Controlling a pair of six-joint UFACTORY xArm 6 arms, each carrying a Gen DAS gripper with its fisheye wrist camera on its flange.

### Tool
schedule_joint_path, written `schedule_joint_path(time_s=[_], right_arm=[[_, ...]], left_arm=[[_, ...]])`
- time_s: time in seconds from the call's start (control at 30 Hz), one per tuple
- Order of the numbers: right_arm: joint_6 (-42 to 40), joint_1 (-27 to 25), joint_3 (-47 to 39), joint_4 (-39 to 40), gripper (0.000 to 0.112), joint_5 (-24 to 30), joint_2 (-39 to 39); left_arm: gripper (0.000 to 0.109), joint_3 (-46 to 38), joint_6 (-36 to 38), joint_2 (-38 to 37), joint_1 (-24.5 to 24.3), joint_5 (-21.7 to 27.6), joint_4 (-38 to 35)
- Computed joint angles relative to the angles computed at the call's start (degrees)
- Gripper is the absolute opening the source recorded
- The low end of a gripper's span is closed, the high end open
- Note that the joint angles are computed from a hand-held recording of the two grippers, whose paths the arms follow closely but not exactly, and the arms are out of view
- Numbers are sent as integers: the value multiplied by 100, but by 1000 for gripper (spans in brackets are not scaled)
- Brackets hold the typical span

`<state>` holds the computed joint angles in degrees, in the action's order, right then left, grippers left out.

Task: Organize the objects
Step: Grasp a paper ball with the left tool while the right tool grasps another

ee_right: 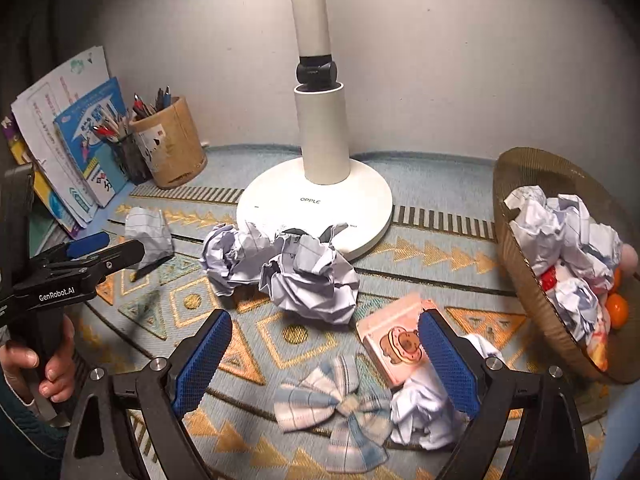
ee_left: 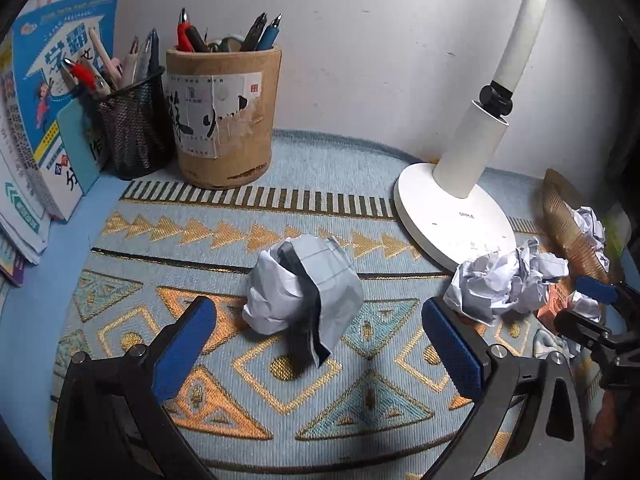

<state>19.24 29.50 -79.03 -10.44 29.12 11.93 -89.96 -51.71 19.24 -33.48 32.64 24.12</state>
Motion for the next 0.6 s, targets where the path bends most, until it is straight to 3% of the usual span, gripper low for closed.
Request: schedule_joint_path(time_s=[0.1,0.2,0.27,0.33,0.47,0.6], right_arm=[[-115,7,-380,136,90,80,367],[92,22,-655,-173,62,242,623],[46,-1,-698,-78,51,231,705],[33,-33,-496,4,49,-32,596],[-13,-76,-53,206,47,-427,179],[-5,-118,747,176,47,-927,-709]], left_arm=[[102,-57,-31,115,68,-181,-110],[99,-374,-100,298,32,169,30],[84,-459,81,365,18,173,-58],[54,-556,198,424,2,295,-112],[50,-301,72,162,-91,20,127],[50,-69,-165,-308,-363,-190,549]])
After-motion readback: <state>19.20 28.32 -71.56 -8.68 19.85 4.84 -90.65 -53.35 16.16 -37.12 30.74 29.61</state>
